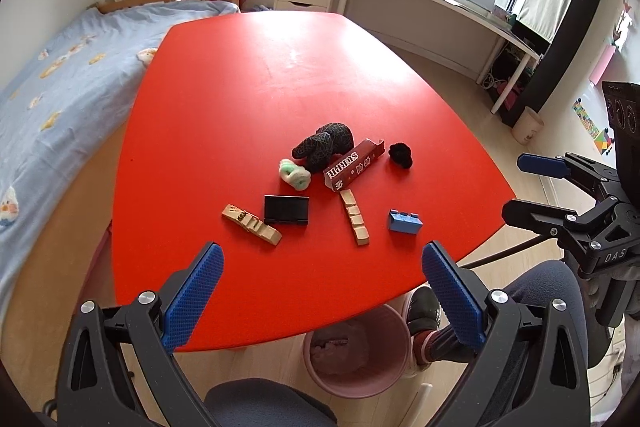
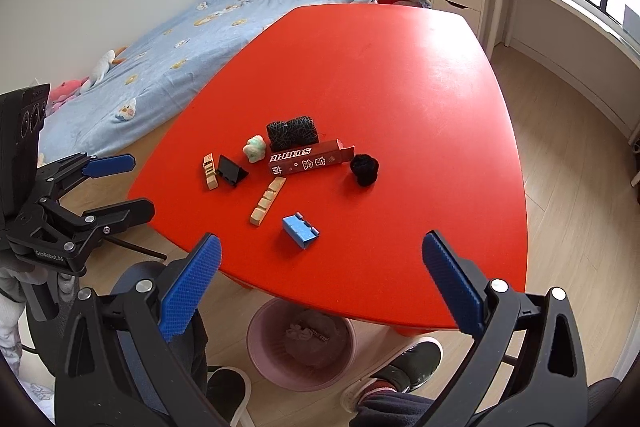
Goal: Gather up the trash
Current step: 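Reach the left tool to the black card while the right grasps the black hair tie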
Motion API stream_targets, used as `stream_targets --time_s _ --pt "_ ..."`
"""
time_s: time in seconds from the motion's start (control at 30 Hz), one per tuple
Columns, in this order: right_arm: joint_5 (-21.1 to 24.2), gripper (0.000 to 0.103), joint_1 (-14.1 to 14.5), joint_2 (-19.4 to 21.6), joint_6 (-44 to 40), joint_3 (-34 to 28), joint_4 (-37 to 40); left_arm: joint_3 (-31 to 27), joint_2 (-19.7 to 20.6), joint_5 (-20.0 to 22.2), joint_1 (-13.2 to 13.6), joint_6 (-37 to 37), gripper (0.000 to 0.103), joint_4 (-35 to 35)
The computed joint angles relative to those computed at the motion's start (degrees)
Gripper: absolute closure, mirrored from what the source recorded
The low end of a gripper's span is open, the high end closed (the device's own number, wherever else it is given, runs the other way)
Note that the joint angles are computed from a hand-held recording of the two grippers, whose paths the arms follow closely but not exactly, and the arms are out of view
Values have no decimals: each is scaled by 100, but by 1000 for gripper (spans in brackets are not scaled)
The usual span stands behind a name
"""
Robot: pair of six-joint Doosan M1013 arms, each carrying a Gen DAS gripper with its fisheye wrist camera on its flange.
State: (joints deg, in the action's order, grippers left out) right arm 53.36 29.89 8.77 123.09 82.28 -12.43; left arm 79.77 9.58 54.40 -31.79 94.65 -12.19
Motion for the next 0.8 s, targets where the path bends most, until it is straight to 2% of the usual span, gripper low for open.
stream_targets --time_s 0.43,0.8 --pt "333 4 -379 638 -712 -541 330 -667 718 557 12 -1 8 262" --pt "423 5 -538 904 -968 -609 539 -821 986 768 -44 -88 8 443"
